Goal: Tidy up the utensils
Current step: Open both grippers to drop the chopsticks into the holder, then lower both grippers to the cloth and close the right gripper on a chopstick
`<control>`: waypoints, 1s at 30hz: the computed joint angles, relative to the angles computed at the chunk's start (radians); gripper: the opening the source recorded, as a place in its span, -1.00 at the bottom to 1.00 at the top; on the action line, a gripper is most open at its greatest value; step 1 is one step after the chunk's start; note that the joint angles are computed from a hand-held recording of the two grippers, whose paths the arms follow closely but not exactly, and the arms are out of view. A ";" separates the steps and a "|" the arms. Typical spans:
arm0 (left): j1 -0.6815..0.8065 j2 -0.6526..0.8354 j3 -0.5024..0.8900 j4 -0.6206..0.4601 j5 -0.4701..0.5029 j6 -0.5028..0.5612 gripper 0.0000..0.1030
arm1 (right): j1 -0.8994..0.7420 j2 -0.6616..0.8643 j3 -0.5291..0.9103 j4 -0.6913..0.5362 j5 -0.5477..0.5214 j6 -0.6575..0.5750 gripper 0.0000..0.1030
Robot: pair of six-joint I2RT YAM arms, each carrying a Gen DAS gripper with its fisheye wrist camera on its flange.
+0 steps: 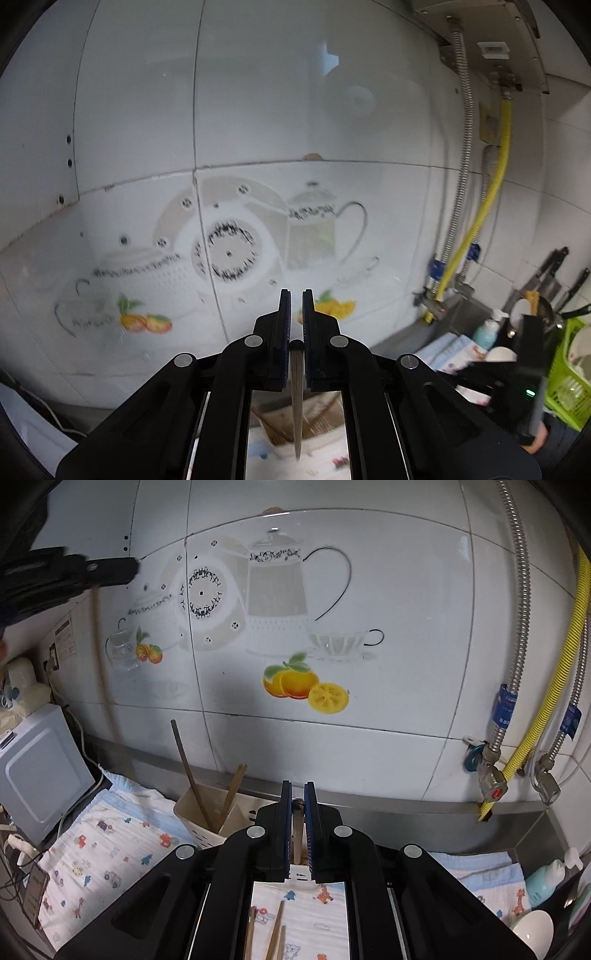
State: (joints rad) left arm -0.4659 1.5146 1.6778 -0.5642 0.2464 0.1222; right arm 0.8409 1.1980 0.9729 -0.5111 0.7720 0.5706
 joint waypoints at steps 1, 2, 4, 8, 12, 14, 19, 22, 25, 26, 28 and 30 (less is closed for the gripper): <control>0.000 0.011 0.008 0.007 -0.005 -0.001 -0.91 | 0.009 -0.011 -0.011 0.001 0.012 0.002 -0.83; -0.002 0.022 0.008 0.022 -0.014 -0.005 -0.91 | 0.015 -0.021 -0.020 0.002 0.018 0.003 -0.82; -0.002 0.052 0.021 0.037 -0.017 -0.018 -0.91 | 0.036 -0.043 -0.041 0.002 0.037 0.011 -0.81; -0.013 0.085 0.005 0.072 -0.033 -0.020 -0.91 | 0.083 -0.072 -0.074 -0.002 0.068 0.032 -0.80; -0.017 0.111 -0.033 0.082 -0.028 -0.012 -0.91 | 0.150 -0.094 -0.119 -0.016 0.082 0.102 -0.79; -0.025 0.113 -0.065 0.091 -0.039 -0.006 -0.89 | 0.194 -0.095 -0.140 -0.033 0.095 0.156 -0.79; -0.039 0.053 -0.185 0.129 -0.061 0.014 -0.84 | 0.350 -0.092 -0.199 -0.116 0.131 0.363 -0.79; -0.048 -0.025 -0.285 0.154 -0.071 0.034 -0.61 | 0.474 -0.073 -0.224 -0.194 0.163 0.539 -0.79; -0.050 -0.132 -0.423 0.183 -0.067 0.040 -0.33 | 0.606 -0.017 -0.244 -0.282 0.176 0.764 -0.79; -0.047 -0.159 -0.458 0.185 -0.059 0.042 -0.31 | 0.657 0.027 -0.240 -0.329 0.178 0.860 -0.79; -0.047 -0.244 -0.571 0.192 -0.053 0.042 -0.29 | 0.745 0.110 -0.243 -0.382 0.160 1.026 -0.79; -0.035 -0.317 -0.667 0.187 -0.027 0.034 -0.21 | 0.808 0.182 -0.246 -0.406 0.140 1.153 -0.79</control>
State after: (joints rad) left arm -0.5006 1.1975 1.0113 -0.3774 0.2192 0.1560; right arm 1.6489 1.3804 0.7270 -0.9168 0.9119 1.7233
